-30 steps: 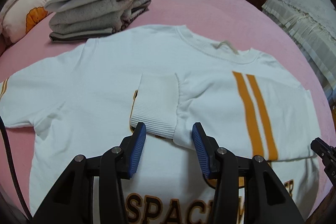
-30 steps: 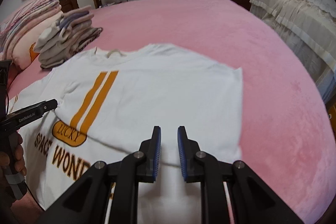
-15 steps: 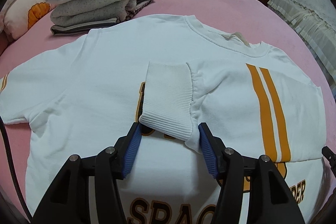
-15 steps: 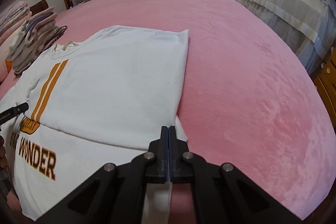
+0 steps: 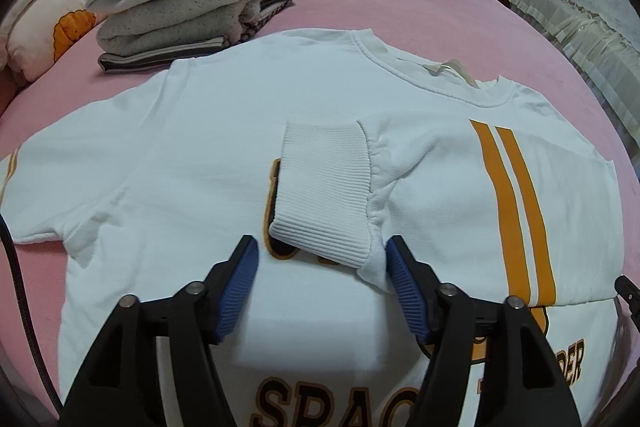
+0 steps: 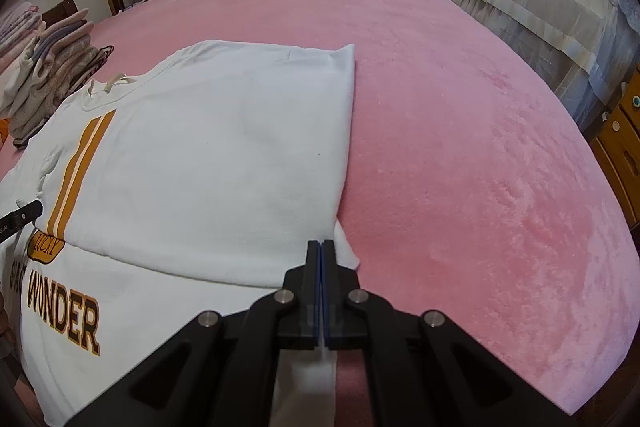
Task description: Fold small clothes
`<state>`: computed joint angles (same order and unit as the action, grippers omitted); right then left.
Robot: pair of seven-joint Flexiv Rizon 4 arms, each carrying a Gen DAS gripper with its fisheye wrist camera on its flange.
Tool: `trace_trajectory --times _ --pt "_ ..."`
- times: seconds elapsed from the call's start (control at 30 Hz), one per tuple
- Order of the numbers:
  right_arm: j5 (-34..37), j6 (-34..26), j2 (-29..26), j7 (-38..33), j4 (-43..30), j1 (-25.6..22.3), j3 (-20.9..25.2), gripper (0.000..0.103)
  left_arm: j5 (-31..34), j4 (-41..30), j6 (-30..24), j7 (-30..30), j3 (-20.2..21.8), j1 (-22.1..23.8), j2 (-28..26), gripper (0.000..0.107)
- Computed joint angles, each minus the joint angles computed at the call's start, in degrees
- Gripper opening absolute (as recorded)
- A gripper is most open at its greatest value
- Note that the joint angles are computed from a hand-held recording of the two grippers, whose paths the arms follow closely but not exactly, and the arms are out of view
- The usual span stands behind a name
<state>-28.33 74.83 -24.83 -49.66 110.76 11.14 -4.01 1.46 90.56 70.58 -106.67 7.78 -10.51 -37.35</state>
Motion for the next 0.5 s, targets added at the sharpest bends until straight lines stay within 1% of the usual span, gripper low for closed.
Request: trace_trajectory --times 0.07,0.13,0.2,0.23,0.33,0.4,0.5 --pt "1.1 -1.16 0.86 -0.32 -0.17 -0.31 1.01 0.0 0.81 0.45 -0.02 -1.35 1.27 -0.93 0.97 0.074" --pt "2.53 -1.38 2.13 -1.06 0.25 -0.81 2.43 0.0 1.3 1.84 0.04 -1.92 1.42 -1.13 2.82 0.079" --pt "3.19 -1.37 3.38 -1.39 0.94 -0.73 3.23 0.0 1.85 3.47 0.23 -2.19 1.33 -1.18 4.91 0.089" --pt "3.02 -1.24 4.2 -1.22 1.53 -0.4 3.31 0.003 2.21 4.24 0.37 -2.23 1.26 -1.22 5.91 0.09" --pt "2.44 -0.74 6.7 -0.69 3.25 0.33 3.92 0.003 3.29 7.23 0.68 -1.87 0.83 -1.17 9.73 0.092" --pt "2.74 -0.39 8.3 -0.76 4.17 0.46 4.88 0.003 3.58 9.21 -0.02 -1.13 0.12 -0.88 12.5 0.092" --pt "3.16 -0.54 10.49 -0.99 5.21 0.8 6.25 0.003 5.69 11.17 -1.44 -2.45 0.68 -1.54 16.0 0.092"
